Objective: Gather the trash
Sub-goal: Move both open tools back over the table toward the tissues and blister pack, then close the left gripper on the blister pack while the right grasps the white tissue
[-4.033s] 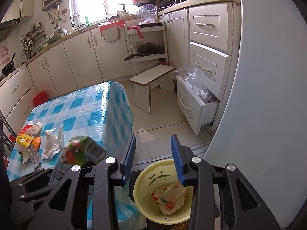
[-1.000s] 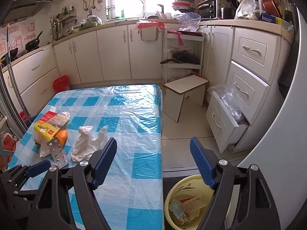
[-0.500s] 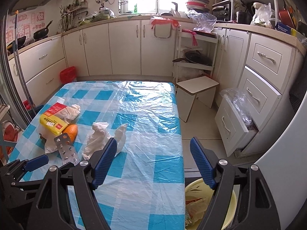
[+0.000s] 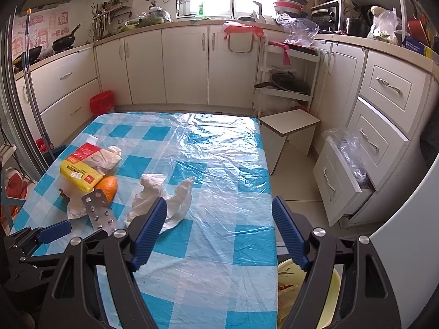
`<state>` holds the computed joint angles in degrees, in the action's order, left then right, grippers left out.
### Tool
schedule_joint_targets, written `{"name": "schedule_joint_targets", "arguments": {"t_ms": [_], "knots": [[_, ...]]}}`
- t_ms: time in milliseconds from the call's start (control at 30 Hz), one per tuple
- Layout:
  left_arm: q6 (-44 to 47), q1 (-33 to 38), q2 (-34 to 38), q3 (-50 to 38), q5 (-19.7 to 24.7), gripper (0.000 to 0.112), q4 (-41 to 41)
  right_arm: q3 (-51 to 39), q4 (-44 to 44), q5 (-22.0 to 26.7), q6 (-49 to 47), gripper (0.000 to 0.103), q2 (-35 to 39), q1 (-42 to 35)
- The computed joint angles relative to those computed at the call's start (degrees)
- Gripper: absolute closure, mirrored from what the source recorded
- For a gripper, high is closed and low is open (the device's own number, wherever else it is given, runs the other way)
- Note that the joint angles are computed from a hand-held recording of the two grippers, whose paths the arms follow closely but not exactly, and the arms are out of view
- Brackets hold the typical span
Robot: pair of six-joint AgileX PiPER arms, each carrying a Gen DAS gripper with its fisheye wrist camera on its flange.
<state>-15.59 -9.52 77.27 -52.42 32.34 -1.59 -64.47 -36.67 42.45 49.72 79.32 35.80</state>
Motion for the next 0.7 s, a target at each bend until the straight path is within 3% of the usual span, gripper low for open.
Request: {"name": "schedule_joint_targets", "arguments": {"t_ms": [300, 700], "knots": [[1.81, 2.21, 1.51, 0.00, -0.66, 0.038, -1.27, -0.89, 0.67, 0.03, -0.78, 0.027, 1.32, 0.04], [0.45, 4.36, 7.49, -1.62, -3.12, 0.038, 1.46, -3.17, 8.32, -1.16, -6.85, 0.027, 5.40, -2.82]]}}
